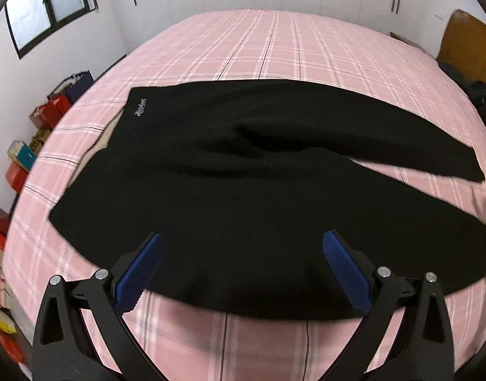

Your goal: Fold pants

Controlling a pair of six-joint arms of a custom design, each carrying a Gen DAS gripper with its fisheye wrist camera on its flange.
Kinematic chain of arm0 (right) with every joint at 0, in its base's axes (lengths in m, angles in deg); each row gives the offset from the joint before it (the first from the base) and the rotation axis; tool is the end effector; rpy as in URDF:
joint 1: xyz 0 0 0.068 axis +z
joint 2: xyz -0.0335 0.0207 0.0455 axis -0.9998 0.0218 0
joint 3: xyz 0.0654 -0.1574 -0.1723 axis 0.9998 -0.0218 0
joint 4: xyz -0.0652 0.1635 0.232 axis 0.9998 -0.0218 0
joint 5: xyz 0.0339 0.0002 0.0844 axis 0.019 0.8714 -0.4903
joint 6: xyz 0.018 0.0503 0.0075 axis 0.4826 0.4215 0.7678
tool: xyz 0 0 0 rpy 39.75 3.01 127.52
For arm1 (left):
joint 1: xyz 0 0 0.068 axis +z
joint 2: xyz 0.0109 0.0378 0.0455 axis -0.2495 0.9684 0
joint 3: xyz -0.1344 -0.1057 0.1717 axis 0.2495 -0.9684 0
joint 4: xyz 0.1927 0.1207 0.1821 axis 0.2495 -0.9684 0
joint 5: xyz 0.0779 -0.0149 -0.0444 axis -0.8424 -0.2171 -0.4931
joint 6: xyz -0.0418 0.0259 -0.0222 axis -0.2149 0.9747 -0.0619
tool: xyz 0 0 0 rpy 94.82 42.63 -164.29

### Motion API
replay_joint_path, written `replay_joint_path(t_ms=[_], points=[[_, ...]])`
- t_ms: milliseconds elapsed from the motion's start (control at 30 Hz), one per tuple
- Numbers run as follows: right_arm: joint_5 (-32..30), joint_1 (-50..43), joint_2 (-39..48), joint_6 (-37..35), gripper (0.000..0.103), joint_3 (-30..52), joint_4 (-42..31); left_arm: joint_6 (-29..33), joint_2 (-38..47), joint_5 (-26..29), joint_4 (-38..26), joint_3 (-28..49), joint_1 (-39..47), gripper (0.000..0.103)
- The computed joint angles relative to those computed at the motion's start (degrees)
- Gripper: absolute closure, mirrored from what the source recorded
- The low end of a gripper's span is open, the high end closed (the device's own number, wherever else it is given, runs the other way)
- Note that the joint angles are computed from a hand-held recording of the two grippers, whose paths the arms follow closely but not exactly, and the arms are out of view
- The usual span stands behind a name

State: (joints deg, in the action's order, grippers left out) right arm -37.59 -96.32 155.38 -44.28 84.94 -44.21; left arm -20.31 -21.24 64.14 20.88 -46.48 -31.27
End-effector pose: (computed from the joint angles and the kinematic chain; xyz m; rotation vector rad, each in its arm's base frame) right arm 0.4241 -0.0506 0.1718 0.1194 2.4995 0.1571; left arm 0.1293 -0.0253 0.1922 -0.4825 2.5368 0.2048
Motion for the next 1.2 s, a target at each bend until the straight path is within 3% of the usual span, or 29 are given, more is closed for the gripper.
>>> replay_joint_path(t_ms=[200, 300, 400, 500, 567, 700, 733, 800, 833, 867, 933, 1000, 1100, 1200], points=[[1.9, 1.0, 20.0, -0.2, 0.007, 22.9, -3.2, 17.6, 7.7, 14.2, 16.3, -0.1, 24.3, 0.005], [1.9, 1.1, 28.2, 1.3, 0.007, 33.8, -7.4, 25.0, 21.1, 24.0, 24.6, 6.1, 38.6, 0.005], [2.0, 1.4, 33.6, 2.8, 0.007, 41.3, -10.7, 29.2, 38.9, 26.9, 33.3, 16.8, 48.8, 0.005], [2.1, 2.1, 38.1, 1.2, 0.024, 47.9, -14.3, 29.9, 55.0, 25.3, 37.6, 28.7, 53.6, 0.005], [3.6, 2.6, 38.0, 0.3, 0.034, 47.5, -14.1, 29.5, 65.7, 21.7, 38.4, 37.7, 55.4, 0.005], [4.9, 2.5, 35.9, 0.6, 0.054, 43.6, -11.3, 27.2, 85.0, 21.9, 33.1, 56.4, 57.4, 0.005], [4.8, 2.2, 35.1, 1.1, 0.064, 42.5, -10.7, 26.9, 87.9, 20.9, 31.4, 59.2, 57.2, 0.005], [4.4, 1.9, 34.1, 1.9, 0.073, 41.1, -10.3, 26.8, 91.7, 21.2, 29.9, 62.5, 57.1, 0.006], [3.9, 1.6, 33.7, 2.1, 0.084, 40.7, -10.2, 27.3, 93.9, 21.3, 29.1, 64.5, 57.0, 0.01], [3.0, 1.3, 34.5, 1.8, 0.093, 42.1, -11.1, 27.6, 95.0, 21.8, 28.4, 65.4, 57.0, 0.023], [2.2, 1.2, 35.2, 1.3, 0.094, 43.9, -12.6, 27.5, 95.4, 19.3, 28.2, 65.7, 56.5, 0.063], [2.8, 1.7, 34.2, 0.2, 0.096, 43.1, -12.3, 28.3, 93.0, 21.3, 29.3, 63.8, 57.2, 0.078], [2.6, 1.9, 27.9, -0.3, 0.096, 36.0, -8.5, 28.2, 84.9, 25.5, 31.4, 57.6, 59.5, 0.08], [0.4, 1.1, 18.3, -1.1, 0.096, 26.1, -4.1, 31.1, 73.4, 31.9, 29.6, 51.5, 63.0, 0.08]])
